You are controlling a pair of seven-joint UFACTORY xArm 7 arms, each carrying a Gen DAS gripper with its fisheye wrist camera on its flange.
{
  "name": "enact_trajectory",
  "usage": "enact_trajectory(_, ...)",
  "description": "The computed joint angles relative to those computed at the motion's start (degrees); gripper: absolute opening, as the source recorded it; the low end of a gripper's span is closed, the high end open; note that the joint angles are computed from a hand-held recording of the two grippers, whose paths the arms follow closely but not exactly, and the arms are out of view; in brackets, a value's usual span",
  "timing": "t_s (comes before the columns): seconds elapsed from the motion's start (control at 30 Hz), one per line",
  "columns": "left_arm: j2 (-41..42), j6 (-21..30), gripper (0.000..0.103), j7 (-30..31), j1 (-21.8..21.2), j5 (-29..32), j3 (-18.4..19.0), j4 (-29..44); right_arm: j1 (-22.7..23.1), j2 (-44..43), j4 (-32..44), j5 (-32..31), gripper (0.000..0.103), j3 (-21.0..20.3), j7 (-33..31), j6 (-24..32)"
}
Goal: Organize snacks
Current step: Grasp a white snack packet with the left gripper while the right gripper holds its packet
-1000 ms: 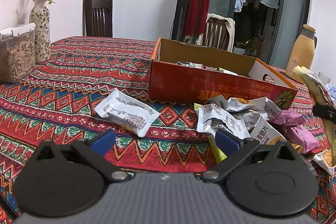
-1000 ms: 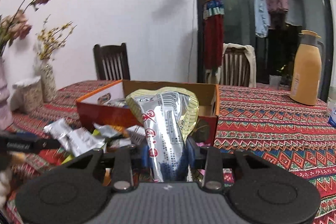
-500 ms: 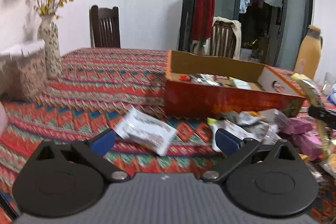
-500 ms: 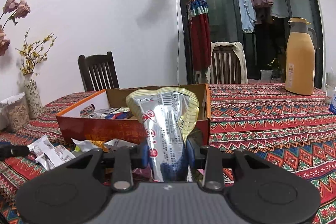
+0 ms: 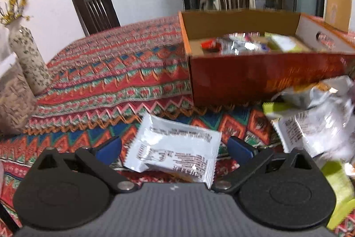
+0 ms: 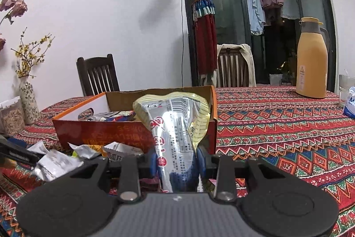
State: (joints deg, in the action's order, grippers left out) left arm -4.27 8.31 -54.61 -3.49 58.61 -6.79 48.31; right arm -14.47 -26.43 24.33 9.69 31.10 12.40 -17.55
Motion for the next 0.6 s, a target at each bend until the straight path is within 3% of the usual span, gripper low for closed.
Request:
enact_trajectory(0.07,0.55,-1.49,0.103,1.62,-2.09,-2.49,2.68,-0.23,-0.02,0.00,0.47,-0.06,0.034,0.04,-0.08,0.46)
enact_trajectory(0.1,0.68,-2.16,0.103,3.70,-0.17,-5.02,0.96,-0.47,0.24,0.07,0.51,-0.26,0.034,-0.27,-0.07,0.52)
enact_trajectory(0.27,0.78,-3.65,0.102,8.27,-0.11,-11.06,1.03,-1.23,0.46,0.51,0.60,-0.40,0.034,-0.49,0.06,0.20)
enact_trajectory(0.43,0.15,-6.78,0.077,3.66,2.18,-5.18,-0.53,-1.95,1.25,0.58,0.05,-0.21,0.034,-1.16,-0.27,-0.64)
enact_trajectory(0.6,-0.71,-8.63,0.025,-0.56,3.61,1.26,-2.49,-2.33,2.53,0.80,-0.34,0.33,0.034,-2.23,-1.14,-1.48)
